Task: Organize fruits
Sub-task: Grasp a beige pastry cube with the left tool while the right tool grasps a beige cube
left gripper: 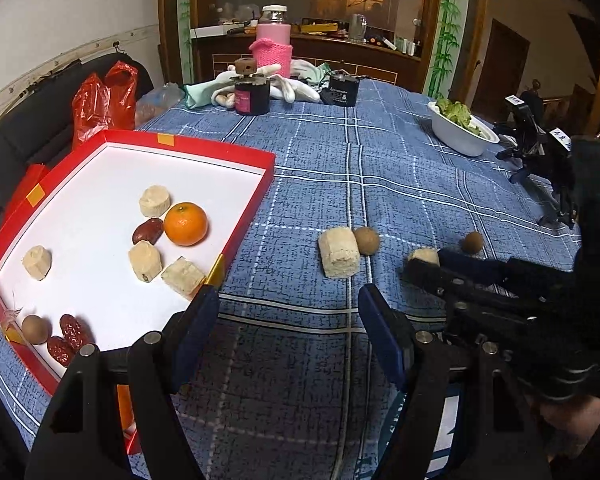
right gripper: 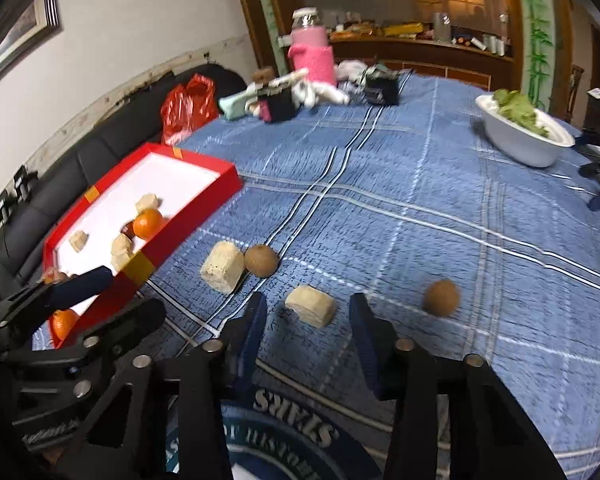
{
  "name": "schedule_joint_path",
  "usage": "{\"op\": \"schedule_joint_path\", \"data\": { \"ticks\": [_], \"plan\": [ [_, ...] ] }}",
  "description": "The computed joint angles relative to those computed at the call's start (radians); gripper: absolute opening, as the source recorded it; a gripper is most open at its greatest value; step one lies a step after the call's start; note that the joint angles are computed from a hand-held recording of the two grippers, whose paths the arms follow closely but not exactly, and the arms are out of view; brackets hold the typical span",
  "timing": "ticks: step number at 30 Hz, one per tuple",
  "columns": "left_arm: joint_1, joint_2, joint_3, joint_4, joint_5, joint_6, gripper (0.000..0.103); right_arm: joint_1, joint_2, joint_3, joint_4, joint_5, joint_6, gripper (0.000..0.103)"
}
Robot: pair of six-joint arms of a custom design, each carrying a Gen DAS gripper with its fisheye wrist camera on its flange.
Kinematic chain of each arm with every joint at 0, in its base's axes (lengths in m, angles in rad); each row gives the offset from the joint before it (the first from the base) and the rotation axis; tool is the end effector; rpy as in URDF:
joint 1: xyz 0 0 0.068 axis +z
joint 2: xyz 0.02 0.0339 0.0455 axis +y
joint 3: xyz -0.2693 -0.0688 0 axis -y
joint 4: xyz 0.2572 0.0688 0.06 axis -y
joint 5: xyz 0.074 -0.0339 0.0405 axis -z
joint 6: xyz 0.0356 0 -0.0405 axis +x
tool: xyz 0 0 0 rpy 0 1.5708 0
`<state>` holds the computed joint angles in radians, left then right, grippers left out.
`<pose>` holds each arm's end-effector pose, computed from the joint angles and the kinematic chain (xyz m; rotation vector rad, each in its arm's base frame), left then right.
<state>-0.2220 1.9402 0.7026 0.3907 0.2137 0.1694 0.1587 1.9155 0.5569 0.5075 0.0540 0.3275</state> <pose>0.3203 -0.0800 0.0597 0.5645 2.3444 -0.2823 0.2926 0.0449 0.0458 0.2291 2.4154 0.1561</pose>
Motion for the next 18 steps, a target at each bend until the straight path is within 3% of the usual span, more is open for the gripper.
{"op": "schedule_joint_path", "data": {
  "ticks": [1,10,14,16,18],
  "plan": [
    [-0.002,0.005,0.006,-0.001,0.001,-0.003,0.072,-0.001,0.017,0.015,-0.013,-0.005,0.002,0.027],
    [-0.078,0.053,0.069,-0.015,-0.028,-0.034,0.072,-0.058,-0.095,-0.134,0.087,-0.020,0.044,0.027],
    [-0.133,0.121,0.139,-0.040,-0.098,-0.050,0.072,-0.096,-0.113,-0.175,0.135,-0.050,0.055,0.027],
    [-0.148,0.145,0.157,-0.037,-0.143,-0.056,0.065,-0.106,-0.119,-0.192,0.174,-0.062,0.054,0.027],
    [-0.151,0.172,0.195,-0.085,-0.165,-0.060,0.030,-0.114,-0.117,-0.200,0.193,-0.072,0.052,0.027]
  ]
}}
